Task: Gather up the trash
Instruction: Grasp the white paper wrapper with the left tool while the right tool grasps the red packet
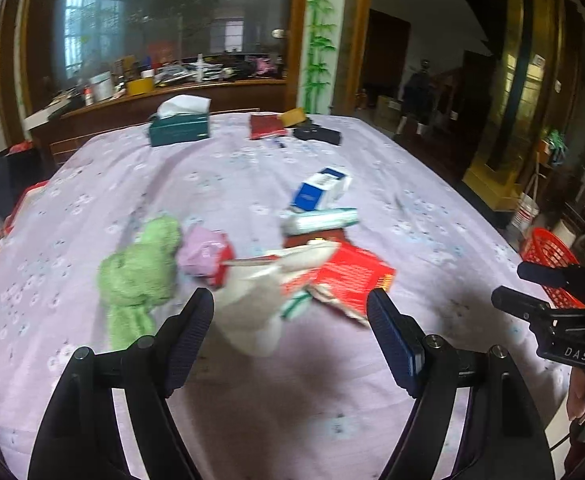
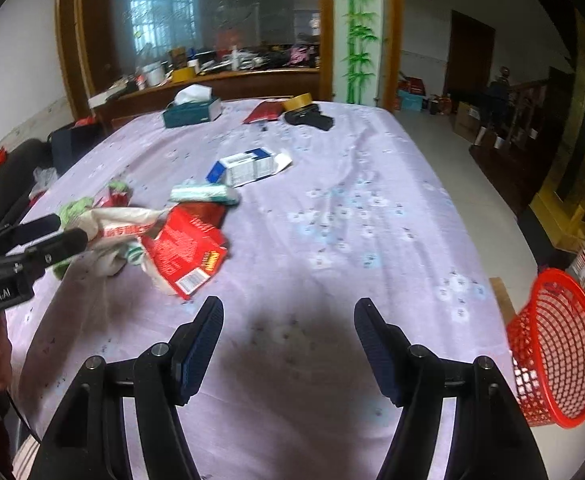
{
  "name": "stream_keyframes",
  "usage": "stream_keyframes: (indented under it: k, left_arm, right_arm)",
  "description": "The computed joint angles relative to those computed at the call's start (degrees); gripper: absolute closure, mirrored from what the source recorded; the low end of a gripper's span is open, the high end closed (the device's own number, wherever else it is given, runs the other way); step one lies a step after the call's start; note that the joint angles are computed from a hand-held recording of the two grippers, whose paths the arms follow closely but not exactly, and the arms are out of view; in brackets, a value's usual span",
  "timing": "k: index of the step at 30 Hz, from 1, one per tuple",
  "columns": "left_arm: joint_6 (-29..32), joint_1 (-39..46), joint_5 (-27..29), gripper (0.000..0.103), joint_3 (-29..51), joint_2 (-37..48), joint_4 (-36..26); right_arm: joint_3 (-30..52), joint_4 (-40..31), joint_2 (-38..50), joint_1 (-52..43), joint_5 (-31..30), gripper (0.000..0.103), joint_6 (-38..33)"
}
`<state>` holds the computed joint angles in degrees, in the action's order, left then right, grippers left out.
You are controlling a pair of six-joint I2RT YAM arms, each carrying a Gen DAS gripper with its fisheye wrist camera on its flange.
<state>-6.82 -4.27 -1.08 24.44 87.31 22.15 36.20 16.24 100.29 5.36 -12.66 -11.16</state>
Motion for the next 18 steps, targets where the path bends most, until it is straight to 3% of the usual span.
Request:
stream_keyframes:
  k: [6,12,15,18]
  left_arm:
    - [2.7,7.9,4.5,0.026,0.7,0.9,-1.2]
    - [4.9,14.5,10.7,0.026,4.9,6.1,-3.9]
    - [5.0,13.7,12.7,0.026,5.6,8.0,-3.4]
    - [6.0,10.2,10.6,0.027,5.6,8.1,-2.0]
  right_arm:
    - [3.5,-4.2,2.6,1.1,-6.0,0.031,0.3]
    - [5.2,-5.6,4.0,3.6,-8.2,0.031,0.6]
    - [6.8,-6.8,5.4,4.1,-9.1,0.031,1.1]
    - [7.5,-7.0,5.9,4.3,-9.3,0.031,1.4]
